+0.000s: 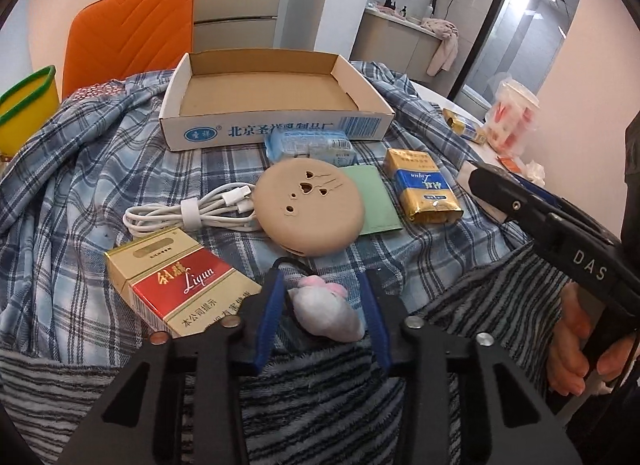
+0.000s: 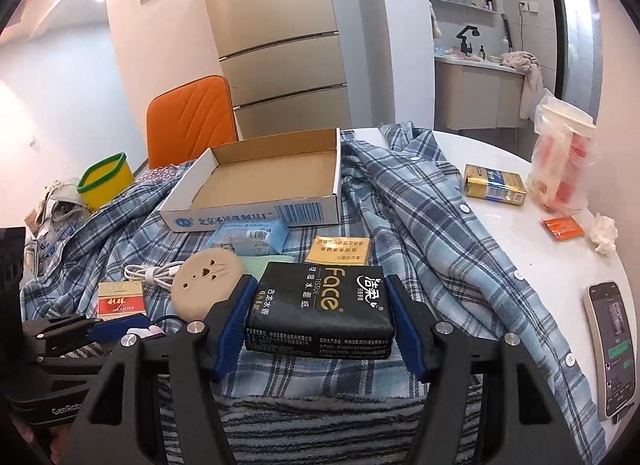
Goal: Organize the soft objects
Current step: 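Lift the tissue pack with the right gripper while the left gripper lifts the plush toy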
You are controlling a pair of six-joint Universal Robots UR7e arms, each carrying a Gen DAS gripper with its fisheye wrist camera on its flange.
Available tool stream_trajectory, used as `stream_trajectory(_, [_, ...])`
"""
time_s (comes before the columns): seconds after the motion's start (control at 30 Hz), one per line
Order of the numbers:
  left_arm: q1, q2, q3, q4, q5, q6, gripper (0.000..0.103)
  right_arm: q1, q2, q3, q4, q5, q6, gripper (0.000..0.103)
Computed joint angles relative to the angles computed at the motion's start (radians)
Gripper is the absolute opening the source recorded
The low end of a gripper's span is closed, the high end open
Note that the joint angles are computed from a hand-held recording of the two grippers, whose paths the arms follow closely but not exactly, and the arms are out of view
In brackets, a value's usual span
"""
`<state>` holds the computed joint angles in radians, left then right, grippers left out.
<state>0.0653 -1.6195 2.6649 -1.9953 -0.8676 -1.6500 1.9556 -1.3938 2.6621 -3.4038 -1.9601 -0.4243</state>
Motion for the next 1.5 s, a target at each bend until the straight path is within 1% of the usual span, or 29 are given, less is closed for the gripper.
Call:
stream_trajectory(0.1, [-0.008, 0.016, -0.013, 0.044, -0.009, -0.023, 0.026, -0.006, -0.005, 0.011, -0.025, 0.011, -0.01, 0.066])
stream_trajectory(0.17, [-0.014, 0.009, -0.005, 0.035, -0.005, -0.023, 0.02, -0.008, -0.011, 0.017, -0.032, 0.017, -0.015, 0.066])
stream_trajectory(0.23, [-0.032, -0.011, 0.005, 0.046, 0.005, -0.04, 0.019, -0.009, -0.013, 0.02, -0.036, 0.025, -0.02, 0.066])
stream_trajectory(0.27, [-0.055, -0.024, 0.008, 0.072, 0.015, -0.066, 0.019, -0.01, -0.016, 0.022, -0.04, 0.032, -0.024, 0.066])
stream_trajectory(0.4, [-0.181, -0.041, -0.011, 0.262, 0.065, -0.213, 0.018, -0.003, -0.015, 0.043, -0.106, 0.066, -0.06, 0.066])
stream_trajectory(0.47, [-0.241, -0.018, -0.036, 0.374, 0.082, -0.29, 0.018, 0.003, -0.015, 0.052, -0.134, 0.079, -0.076, 0.066])
stream_trajectory(0.53, [-0.284, 0.001, -0.062, 0.468, 0.091, -0.35, 0.017, 0.012, -0.014, 0.063, -0.172, 0.094, -0.094, 0.066])
stream_trajectory(0.57, [-0.312, 0.028, -0.08, 0.535, 0.097, -0.396, 0.017, 0.013, -0.015, 0.068, -0.188, 0.1, -0.1, 0.066])
stream_trajectory(0.63, [-0.357, 0.076, -0.117, 0.652, 0.109, -0.472, 0.017, 0.029, -0.012, 0.07, -0.214, 0.086, -0.099, 0.066])
stream_trajectory(0.67, [-0.377, 0.082, -0.129, 0.696, 0.108, -0.504, 0.017, 0.048, -0.015, 0.065, -0.213, 0.056, -0.086, 0.066])
stream_trajectory(0.7, [-0.393, 0.083, -0.14, 0.738, 0.111, -0.535, 0.017, 0.074, -0.041, 0.056, -0.178, 0.021, -0.057, 0.066])
stream_trajectory(0.73, [-0.401, 0.084, -0.152, 0.773, 0.115, -0.557, 0.017, 0.086, -0.071, 0.051, -0.146, 0.012, -0.039, 0.066])
stream_trajectory(0.77, [-0.408, 0.086, -0.164, 0.808, 0.121, -0.573, 0.017, 0.09, -0.102, 0.05, -0.125, 0.021, -0.031, 0.066])
stream_trajectory(0.8, [-0.412, 0.09, -0.178, 0.842, 0.131, -0.581, 0.017, 0.1, -0.127, 0.048, -0.116, 0.025, -0.028, 0.066])
stream_trajectory(0.87, [-0.41, 0.096, -0.203, 0.899, 0.161, -0.596, 0.017, 0.129, -0.144, 0.038, -0.129, 0.014, -0.041, 0.066])
stream_trajectory(0.97, [-0.402, 0.097, -0.234, 0.974, 0.203, -0.627, 0.017, 0.173, -0.142, 0.006, -0.141, -0.008, -0.054, 0.066])
stream_trajectory(1.03, [-0.394, 0.103, -0.258, 1.039, 0.236, -0.657, 0.017, 0.195, -0.146, -0.021, -0.119, -0.004, -0.045, 0.066])
stream_trajectory(1.07, [-0.386, 0.108, -0.273, 1.075, 0.253, -0.674, 0.017, 0.209, -0.138, -0.035, -0.125, -0.005, -0.05, 0.066])
stream_trajectory(1.2, [-0.349, 0.141, -0.337, 1.238, 0.342, -0.759, 0.017, 0.259, -0.06, -0.093, -0.253, 0.006, -0.096, 0.066])
stream_trajectory(1.27, [-0.327, 0.158, -0.363, 1.333, 0.394, -0.833, 0.017, 0.27, -0.034, -0.122, -0.269, 0.02, -0.097, 0.066])
stream_trajectory(1.33, [-0.298, 0.191, -0.394, 1.452, 0.444, -0.91, 0.017, 0.262, -0.016, -0.157, -0.247, 0.072, -0.081, 0.066])
stream_trajectory(1.37, [-0.282, 0.213, -0.409, 1.52, 0.463, -0.967, 0.017, 0.259, 0.009, -0.176, -0.269, 0.086, -0.079, 0.066])
stream_trajectory(1.43, [-0.24, 0.235, -0.432, 1.641, 0.509, -1.094, 0.017, 0.255, 0.063, -0.204, -0.338, 0.098, -0.094, 0.066])
stream_trajectory(1.5, [-0.186, 0.26, -0.45, 1.798, 0.562, -1.284, 0.017, 0.252, 0.118, -0.229, -0.402, 0.094, -0.106, 0.066])
